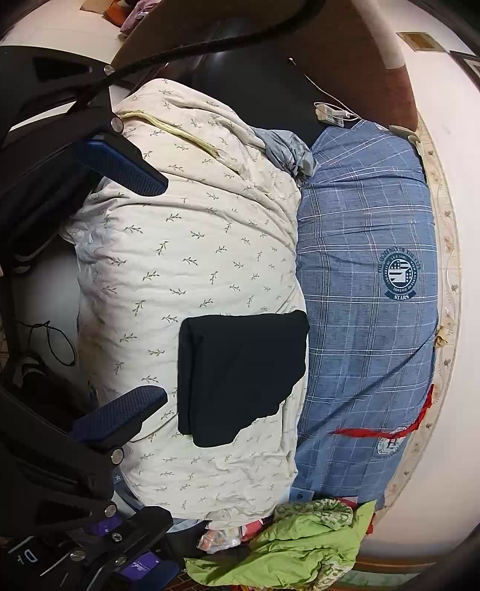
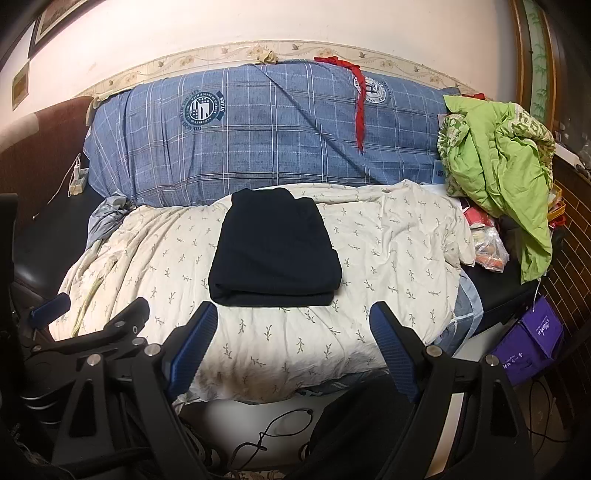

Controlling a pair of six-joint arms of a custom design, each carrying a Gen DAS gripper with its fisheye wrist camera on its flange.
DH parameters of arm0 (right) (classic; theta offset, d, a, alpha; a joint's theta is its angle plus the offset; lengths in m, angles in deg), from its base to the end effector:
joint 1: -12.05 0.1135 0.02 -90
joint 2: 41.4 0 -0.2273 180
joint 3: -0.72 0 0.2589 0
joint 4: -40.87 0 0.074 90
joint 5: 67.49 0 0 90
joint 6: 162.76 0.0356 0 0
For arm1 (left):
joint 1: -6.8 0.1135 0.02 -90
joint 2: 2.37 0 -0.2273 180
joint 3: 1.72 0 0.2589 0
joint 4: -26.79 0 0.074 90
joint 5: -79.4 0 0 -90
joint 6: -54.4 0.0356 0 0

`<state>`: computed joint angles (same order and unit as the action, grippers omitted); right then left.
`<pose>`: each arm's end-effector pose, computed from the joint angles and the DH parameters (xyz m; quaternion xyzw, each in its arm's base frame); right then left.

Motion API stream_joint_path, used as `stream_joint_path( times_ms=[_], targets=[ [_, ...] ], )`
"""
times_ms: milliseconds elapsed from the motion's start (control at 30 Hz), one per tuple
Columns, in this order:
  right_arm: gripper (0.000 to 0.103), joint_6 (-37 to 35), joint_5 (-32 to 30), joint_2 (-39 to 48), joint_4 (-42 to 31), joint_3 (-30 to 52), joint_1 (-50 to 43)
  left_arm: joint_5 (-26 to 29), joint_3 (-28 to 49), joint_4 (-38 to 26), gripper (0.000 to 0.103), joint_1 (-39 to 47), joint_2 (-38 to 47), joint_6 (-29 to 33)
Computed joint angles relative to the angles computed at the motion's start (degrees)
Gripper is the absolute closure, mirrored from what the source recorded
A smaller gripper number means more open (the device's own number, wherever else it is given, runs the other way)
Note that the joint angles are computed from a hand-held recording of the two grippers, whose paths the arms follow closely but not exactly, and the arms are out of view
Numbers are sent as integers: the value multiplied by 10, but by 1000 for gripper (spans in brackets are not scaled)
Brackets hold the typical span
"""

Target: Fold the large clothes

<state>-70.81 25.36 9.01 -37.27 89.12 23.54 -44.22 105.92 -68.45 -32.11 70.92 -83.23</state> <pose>0.1600 0.0307 0.3774 -0.0649 0.9043 0.0269 0.4210 0.1826 -0.1221 0.3867 -0.1429 0.9183 0.0389 0.3670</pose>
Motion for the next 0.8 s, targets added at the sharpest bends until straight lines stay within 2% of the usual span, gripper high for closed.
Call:
stream_joint_path(
  times_ms=[800],
  targets=[
    [19, -9, -10, 0, 5, -9, -3, 5, -3, 2, 1, 11, -1, 3]
  ],
)
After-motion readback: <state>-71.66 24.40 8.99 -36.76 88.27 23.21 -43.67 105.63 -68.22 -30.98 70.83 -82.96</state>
